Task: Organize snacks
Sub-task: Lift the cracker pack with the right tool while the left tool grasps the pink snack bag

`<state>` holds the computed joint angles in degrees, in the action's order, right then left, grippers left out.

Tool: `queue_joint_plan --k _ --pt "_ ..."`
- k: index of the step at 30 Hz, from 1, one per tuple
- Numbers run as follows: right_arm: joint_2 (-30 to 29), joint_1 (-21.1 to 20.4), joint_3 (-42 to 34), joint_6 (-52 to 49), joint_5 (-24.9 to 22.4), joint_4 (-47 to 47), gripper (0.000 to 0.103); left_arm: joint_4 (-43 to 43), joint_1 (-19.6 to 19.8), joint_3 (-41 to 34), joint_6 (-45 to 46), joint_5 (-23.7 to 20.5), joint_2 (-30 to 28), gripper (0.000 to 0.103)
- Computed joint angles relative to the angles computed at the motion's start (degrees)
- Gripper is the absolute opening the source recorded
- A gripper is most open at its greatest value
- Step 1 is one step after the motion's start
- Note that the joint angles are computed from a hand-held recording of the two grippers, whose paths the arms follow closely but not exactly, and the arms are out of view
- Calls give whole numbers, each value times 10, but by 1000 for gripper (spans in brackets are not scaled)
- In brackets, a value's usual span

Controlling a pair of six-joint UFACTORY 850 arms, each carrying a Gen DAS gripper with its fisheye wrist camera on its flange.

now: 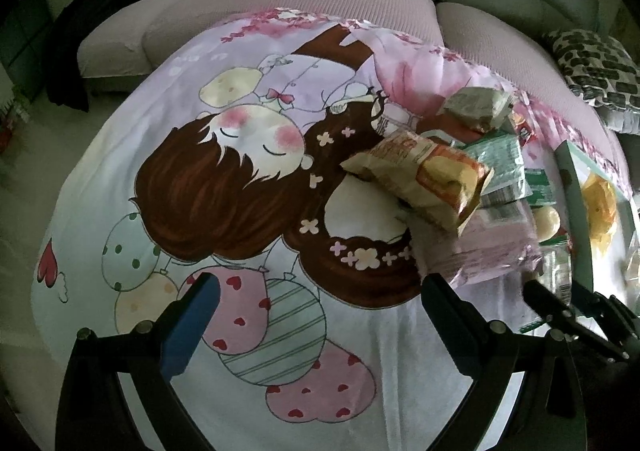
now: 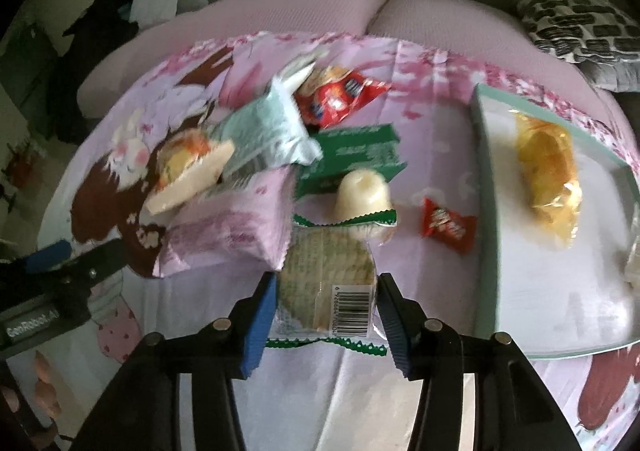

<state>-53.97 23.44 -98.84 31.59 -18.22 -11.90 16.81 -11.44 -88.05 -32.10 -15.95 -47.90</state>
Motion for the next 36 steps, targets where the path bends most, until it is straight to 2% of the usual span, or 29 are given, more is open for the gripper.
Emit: queue_joint_plan --k 9,11,14,19,23,33,36 --pt "45 -18 56 189 52 -136 53 -79 -5 -6 71 21 -3 100" --pt "49 -21 62 201 58 -140 53 -89 -5 -13 69 26 -9 100" --pt "53 -30 69 187 65 -111 53 -58 -5 -28 16 17 -22 100" --pt "59 -38 81 199 76 -102 53 -95 4 -44 20 -11 -39 100" --pt "62 -45 87 183 81 -76 53 -160 4 -67 93 -46 -59 100" --pt "66 -50 95 206 84 -88 53 -187 -22 -84 195 -69 -66 100" --pt "66 -51 95 208 84 -88 53 -281 -27 -83 305 -64 -63 100"
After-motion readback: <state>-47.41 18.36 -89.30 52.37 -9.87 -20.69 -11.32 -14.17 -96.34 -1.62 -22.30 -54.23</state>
